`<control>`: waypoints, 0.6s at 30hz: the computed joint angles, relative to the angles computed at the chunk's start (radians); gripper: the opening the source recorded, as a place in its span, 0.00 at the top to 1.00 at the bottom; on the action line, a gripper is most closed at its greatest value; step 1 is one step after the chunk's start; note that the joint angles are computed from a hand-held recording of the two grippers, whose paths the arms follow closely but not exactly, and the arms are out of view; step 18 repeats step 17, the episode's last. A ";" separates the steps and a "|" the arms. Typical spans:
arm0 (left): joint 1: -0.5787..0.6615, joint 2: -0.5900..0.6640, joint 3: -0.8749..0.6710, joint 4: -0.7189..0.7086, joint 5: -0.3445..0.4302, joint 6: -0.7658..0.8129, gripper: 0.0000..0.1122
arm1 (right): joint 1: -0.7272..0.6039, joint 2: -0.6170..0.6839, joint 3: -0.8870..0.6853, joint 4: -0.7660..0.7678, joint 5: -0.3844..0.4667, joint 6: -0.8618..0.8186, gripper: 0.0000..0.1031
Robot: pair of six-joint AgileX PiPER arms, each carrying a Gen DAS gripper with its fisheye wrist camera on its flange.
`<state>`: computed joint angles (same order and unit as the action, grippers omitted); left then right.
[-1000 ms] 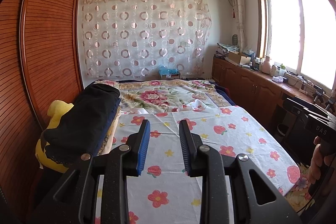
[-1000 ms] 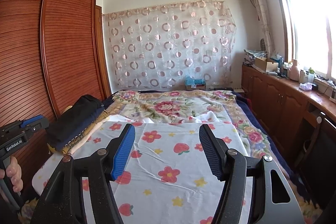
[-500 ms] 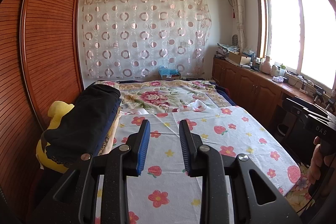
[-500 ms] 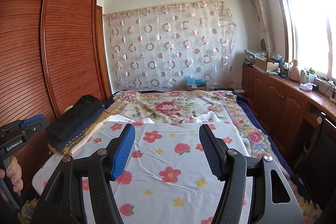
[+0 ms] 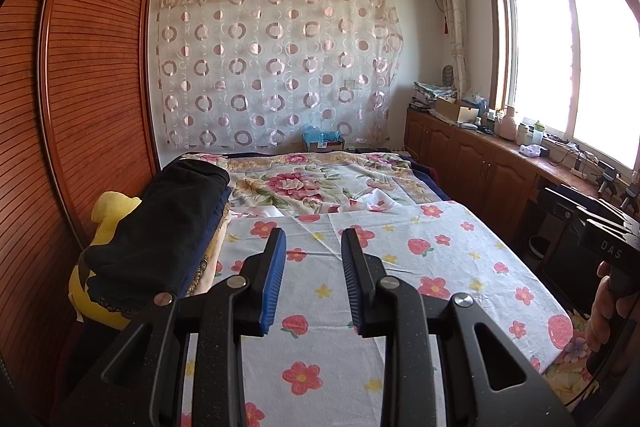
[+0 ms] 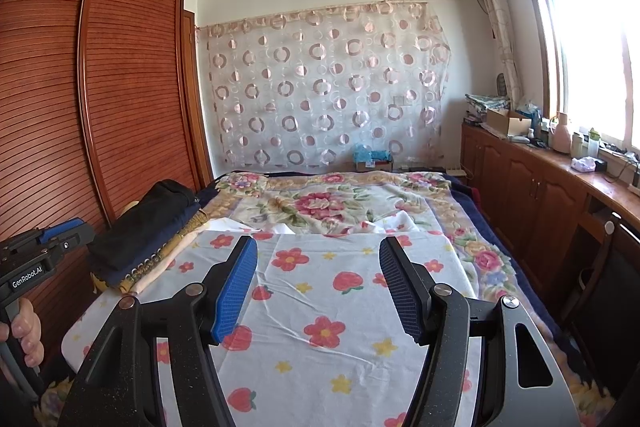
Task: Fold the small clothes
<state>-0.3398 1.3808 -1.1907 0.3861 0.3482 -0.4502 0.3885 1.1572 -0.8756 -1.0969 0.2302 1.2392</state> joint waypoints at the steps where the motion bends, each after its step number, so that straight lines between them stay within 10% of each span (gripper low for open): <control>1: -0.002 -0.002 -0.004 -0.003 0.007 0.002 0.74 | -0.004 0.001 0.000 0.006 -0.004 -0.006 0.36; 18: 0.000 -0.002 0.004 0.003 -0.003 -0.005 0.74 | -0.023 0.007 -0.006 0.047 -0.023 -0.053 0.37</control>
